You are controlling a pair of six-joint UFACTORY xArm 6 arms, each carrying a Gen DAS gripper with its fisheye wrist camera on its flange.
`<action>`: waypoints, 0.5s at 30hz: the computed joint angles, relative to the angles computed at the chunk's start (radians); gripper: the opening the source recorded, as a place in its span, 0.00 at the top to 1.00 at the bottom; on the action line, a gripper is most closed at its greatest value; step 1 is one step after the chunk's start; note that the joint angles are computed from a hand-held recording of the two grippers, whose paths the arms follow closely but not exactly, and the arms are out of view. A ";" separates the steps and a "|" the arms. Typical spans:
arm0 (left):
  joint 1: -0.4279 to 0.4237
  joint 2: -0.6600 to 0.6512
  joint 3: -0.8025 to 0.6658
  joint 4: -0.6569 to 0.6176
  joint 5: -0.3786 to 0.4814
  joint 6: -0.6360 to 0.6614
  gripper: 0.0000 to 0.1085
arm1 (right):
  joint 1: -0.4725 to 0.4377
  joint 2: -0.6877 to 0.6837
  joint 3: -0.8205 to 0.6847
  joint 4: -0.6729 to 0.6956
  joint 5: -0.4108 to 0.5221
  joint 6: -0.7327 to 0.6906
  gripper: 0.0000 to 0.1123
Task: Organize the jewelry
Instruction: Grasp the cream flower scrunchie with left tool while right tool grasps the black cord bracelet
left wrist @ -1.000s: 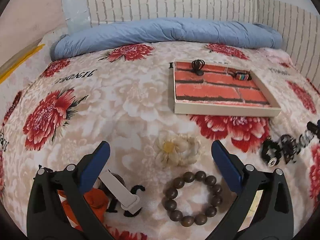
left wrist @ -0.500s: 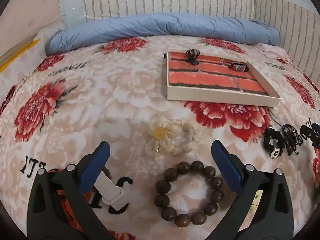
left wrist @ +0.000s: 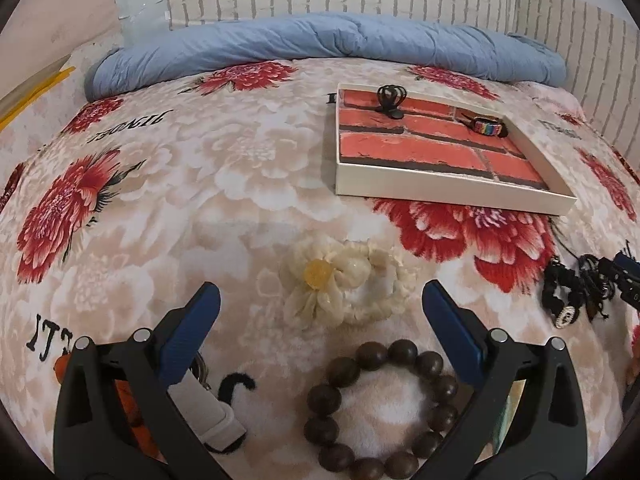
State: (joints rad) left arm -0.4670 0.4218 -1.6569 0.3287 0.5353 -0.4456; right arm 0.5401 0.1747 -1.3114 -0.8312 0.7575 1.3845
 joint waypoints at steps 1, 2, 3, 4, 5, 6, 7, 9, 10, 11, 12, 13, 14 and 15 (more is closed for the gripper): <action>0.000 0.009 -0.012 0.000 0.009 0.000 0.10 | -0.003 0.006 -0.006 0.011 -0.003 -0.010 0.47; 0.001 0.015 -0.020 -0.012 0.013 0.008 0.10 | -0.010 0.014 -0.012 0.032 -0.012 -0.028 0.51; 0.002 0.022 -0.028 -0.026 0.016 0.020 0.10 | -0.015 0.019 -0.015 0.048 -0.020 -0.042 0.53; 0.003 0.032 -0.041 -0.046 0.023 0.034 0.11 | -0.019 0.023 -0.016 0.061 -0.030 -0.053 0.54; 0.005 0.040 -0.050 -0.060 0.028 0.046 0.12 | -0.023 0.030 -0.022 0.081 -0.036 -0.070 0.54; 0.005 0.046 -0.058 -0.073 0.033 0.056 0.13 | -0.025 0.034 -0.025 0.090 -0.033 -0.075 0.54; 0.005 0.060 -0.077 -0.098 0.044 0.077 0.14 | -0.030 0.039 -0.030 0.108 -0.037 -0.085 0.56; 0.004 0.076 -0.099 -0.121 0.057 0.097 0.16 | -0.040 0.047 -0.033 0.137 -0.054 -0.102 0.59; 0.003 0.089 -0.117 -0.136 0.068 0.110 0.18 | -0.043 0.053 -0.038 0.146 -0.056 -0.110 0.61; 0.003 0.101 -0.134 -0.154 0.078 0.125 0.19 | -0.045 0.056 -0.041 0.149 -0.056 -0.113 0.63; 0.003 0.118 -0.157 -0.179 0.093 0.145 0.23 | -0.046 0.060 -0.045 0.151 -0.055 -0.114 0.64; 0.003 0.126 -0.169 -0.195 0.102 0.158 0.26 | -0.048 0.060 -0.046 0.153 -0.058 -0.115 0.67; 0.003 0.136 -0.182 -0.212 0.113 0.170 0.29 | -0.051 0.060 -0.045 0.155 -0.064 -0.115 0.71; 0.003 0.147 -0.197 -0.228 0.125 0.182 0.30 | -0.053 0.059 -0.044 0.158 -0.071 -0.115 0.73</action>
